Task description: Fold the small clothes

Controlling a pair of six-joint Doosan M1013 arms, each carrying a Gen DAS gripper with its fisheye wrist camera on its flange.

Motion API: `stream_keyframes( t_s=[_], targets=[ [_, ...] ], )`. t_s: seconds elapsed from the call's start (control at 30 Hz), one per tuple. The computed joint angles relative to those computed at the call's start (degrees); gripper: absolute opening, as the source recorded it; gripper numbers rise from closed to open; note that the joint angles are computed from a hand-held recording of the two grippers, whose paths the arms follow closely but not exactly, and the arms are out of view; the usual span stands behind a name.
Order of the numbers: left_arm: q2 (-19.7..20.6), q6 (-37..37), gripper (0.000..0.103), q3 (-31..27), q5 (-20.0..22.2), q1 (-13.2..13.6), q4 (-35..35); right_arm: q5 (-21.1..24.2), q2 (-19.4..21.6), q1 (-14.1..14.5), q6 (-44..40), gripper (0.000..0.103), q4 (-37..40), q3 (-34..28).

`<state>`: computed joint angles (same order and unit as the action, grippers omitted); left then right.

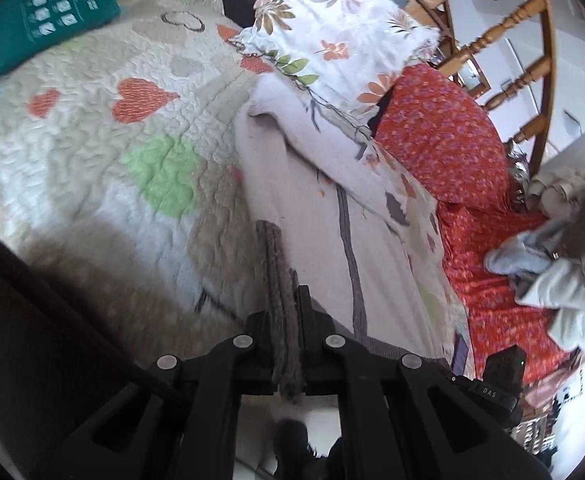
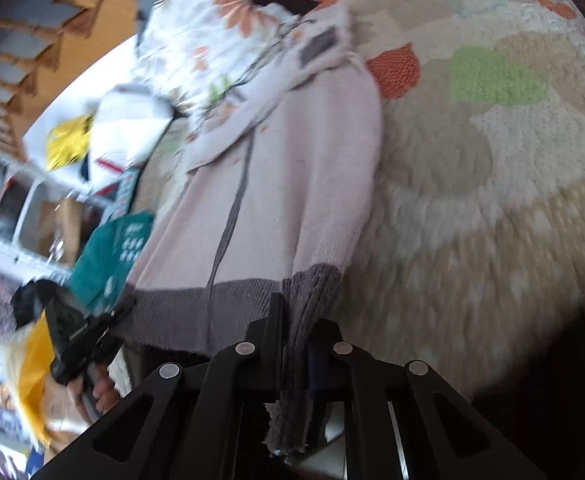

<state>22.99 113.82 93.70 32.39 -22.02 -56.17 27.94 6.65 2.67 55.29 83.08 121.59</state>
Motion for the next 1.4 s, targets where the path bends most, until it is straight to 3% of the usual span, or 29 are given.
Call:
stream_keyframes(
  t_s=[0.13,0.23,0.53,0.73,0.87,0.93,1.0,1.07,1.13,1.2,1.27,1.37,1.4],
  targets=[
    [-1.6,-4.6,0.006,3.4,-1.1,-0.7,7.0,1.8,-0.4,1.9,6.3,0.009,-9.0,1.2],
    [-0.8,-10.4,0.005,3.9,-1.1,-1.2,12.8,2.8,0.3,1.3,5.2,0.009,-6.3,2.0],
    [0.2,-10.6,0.005,1.4,-1.8,-0.8,12.1,2.0,1.0,1.5,5.9,0.009,-9.2,-1.6],
    [2.5,-11.6,0.005,-5.3,-3.2,0.2,7.9,2.3,2.6,-1.7,0.0,0.010,-3.9,-6.3],
    [5.7,-19.4,0.005,-13.1,-7.5,-0.5,16.5,0.9,5.8,-3.3,-0.7,0.010,-3.6,-12.2],
    [8.5,-22.2,0.005,-17.9,-6.3,-0.4,18.1,1.6,8.3,-4.3,0.1,0.010,-2.9,-15.5],
    [11.7,-29.1,0.005,-23.1,-3.4,-0.6,25.1,2.0,10.8,-4.9,3.3,0.010,-4.8,-18.4],
    [13.1,-27.6,0.006,-24.9,-1.3,-0.6,23.4,1.9,12.5,-5.0,7.8,0.010,-8.5,-20.5],
    [13.2,-24.0,0.010,-24.4,-0.5,-0.6,20.5,2.9,13.8,-5.3,9.4,0.010,-9.1,-21.4],
    [12.7,-20.1,0.025,-22.6,0.2,-0.7,19.2,3.9,14.9,-5.5,9.8,0.010,-9.2,-21.8],
    [11.6,-18.0,0.047,-20.0,-0.8,-0.7,19.1,4.2,15.5,-5.5,10.6,0.010,-10.4,-22.2],
    [10.6,-18.2,0.063,-16.9,-0.9,-0.3,20.0,4.7,16.3,-5.5,10.2,0.010,-10.1,-22.2],
    [10.6,-17.8,0.064,-16.5,-0.5,-0.1,19.3,4.7,16.4,-5.5,9.9,0.010,-9.8,-22.1]
  ],
)
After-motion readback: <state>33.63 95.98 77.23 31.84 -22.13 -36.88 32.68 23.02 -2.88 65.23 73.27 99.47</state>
